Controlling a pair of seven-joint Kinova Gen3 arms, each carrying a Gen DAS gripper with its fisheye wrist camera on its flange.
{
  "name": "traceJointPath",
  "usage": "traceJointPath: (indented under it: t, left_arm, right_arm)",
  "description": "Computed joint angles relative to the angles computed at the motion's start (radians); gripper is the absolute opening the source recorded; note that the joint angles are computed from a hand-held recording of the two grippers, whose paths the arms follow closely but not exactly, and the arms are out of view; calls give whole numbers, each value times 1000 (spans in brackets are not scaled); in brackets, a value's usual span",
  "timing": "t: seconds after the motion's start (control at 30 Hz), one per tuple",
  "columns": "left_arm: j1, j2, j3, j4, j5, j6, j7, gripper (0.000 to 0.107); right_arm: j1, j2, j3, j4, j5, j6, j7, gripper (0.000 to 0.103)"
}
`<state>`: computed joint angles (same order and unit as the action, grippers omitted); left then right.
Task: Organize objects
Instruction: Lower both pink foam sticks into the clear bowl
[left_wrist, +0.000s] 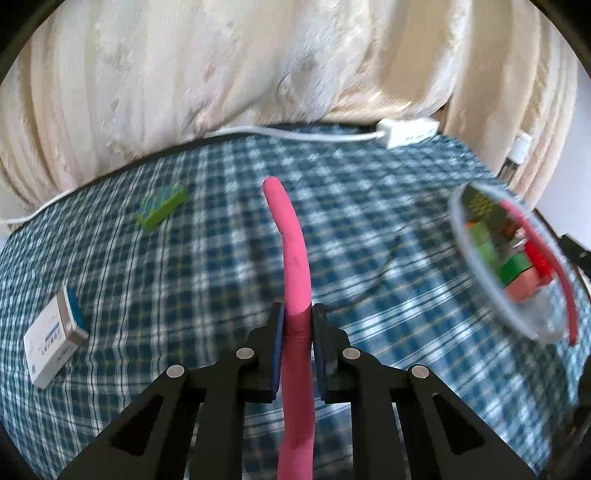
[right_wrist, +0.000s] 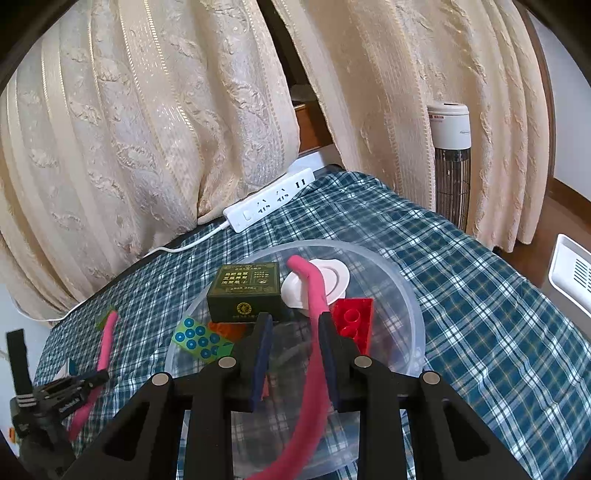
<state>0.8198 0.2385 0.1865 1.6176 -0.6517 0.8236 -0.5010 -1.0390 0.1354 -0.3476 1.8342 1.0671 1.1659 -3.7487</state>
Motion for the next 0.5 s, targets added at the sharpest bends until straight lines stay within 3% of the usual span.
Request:
traceJointPath:
  t: [0.23,0.5]
  left_arm:
    - [12,26,29,-101,43,-53,-120,15]
    - [7,135,51,-284,249,-79,-350,15]
  right_arm:
    - [11,-20,-4,36,4,-20,-28,28]
    - [35,-58,-24,85,6,-25,-63,28]
